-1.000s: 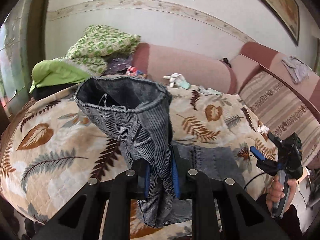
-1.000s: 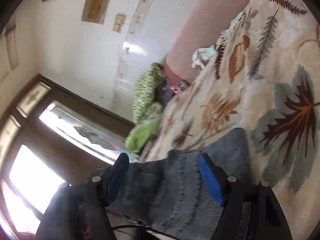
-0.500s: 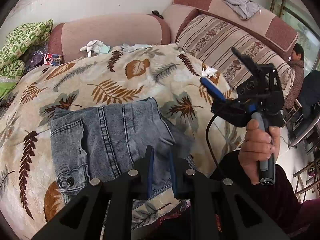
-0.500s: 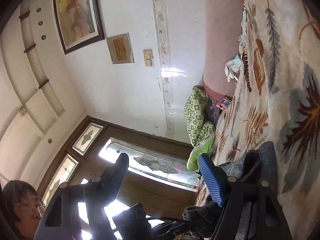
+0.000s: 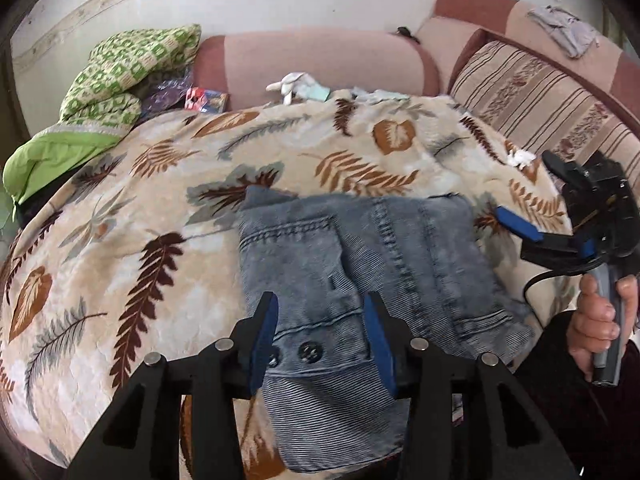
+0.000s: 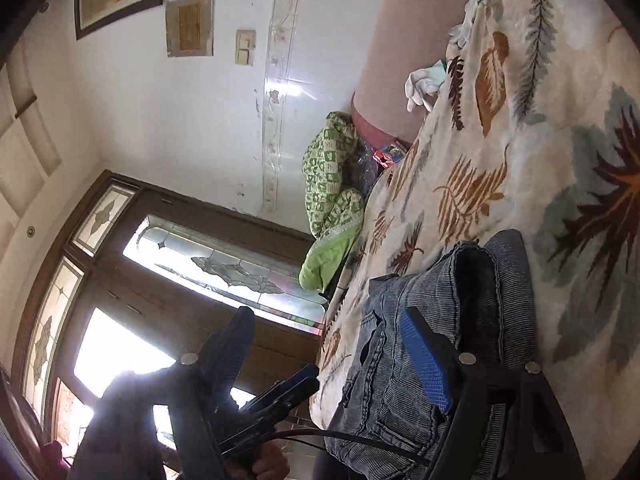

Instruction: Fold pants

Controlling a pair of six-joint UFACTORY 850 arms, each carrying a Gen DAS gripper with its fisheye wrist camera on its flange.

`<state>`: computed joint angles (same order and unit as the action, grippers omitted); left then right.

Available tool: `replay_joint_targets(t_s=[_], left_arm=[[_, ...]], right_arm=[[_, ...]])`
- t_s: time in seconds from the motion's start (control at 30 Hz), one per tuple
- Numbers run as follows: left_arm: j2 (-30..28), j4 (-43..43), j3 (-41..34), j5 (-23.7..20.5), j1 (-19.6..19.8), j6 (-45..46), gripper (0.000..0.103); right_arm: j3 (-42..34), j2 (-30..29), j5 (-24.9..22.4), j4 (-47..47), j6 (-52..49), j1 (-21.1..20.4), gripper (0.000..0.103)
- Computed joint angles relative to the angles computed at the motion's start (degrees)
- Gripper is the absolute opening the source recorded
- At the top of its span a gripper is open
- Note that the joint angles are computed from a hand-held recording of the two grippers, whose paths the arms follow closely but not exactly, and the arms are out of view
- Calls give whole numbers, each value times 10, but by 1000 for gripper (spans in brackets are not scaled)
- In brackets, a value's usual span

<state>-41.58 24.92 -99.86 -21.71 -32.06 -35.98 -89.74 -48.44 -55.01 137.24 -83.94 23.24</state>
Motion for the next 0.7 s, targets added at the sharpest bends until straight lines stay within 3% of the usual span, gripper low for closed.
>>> replay_joint_targets(t_s=[0.1,0.2,0.3,0.47,0.6,0.7], left_arm=[[-14,-13,-4,-24,4,16,48],[-27,19,-13,-45,0,-2,58],[-54,28,-45,-80,-2,0,73],[-90,-46,-99,-134,9,46,88],[-107,-78,-147,-182,11,91,88],[-103,-55,-163,-173,10,79,88]], right_arm=[[-40,-18,53,-51,28,10,78],[-83,-36,128,-123,81,21,78],[-144,-70,205,-255,214,28,79],[-146,-77,187,-251,220,22,79],[-144,-73,192,-256,222,22,79],[-129,-60,194,-225,188,23,79]])
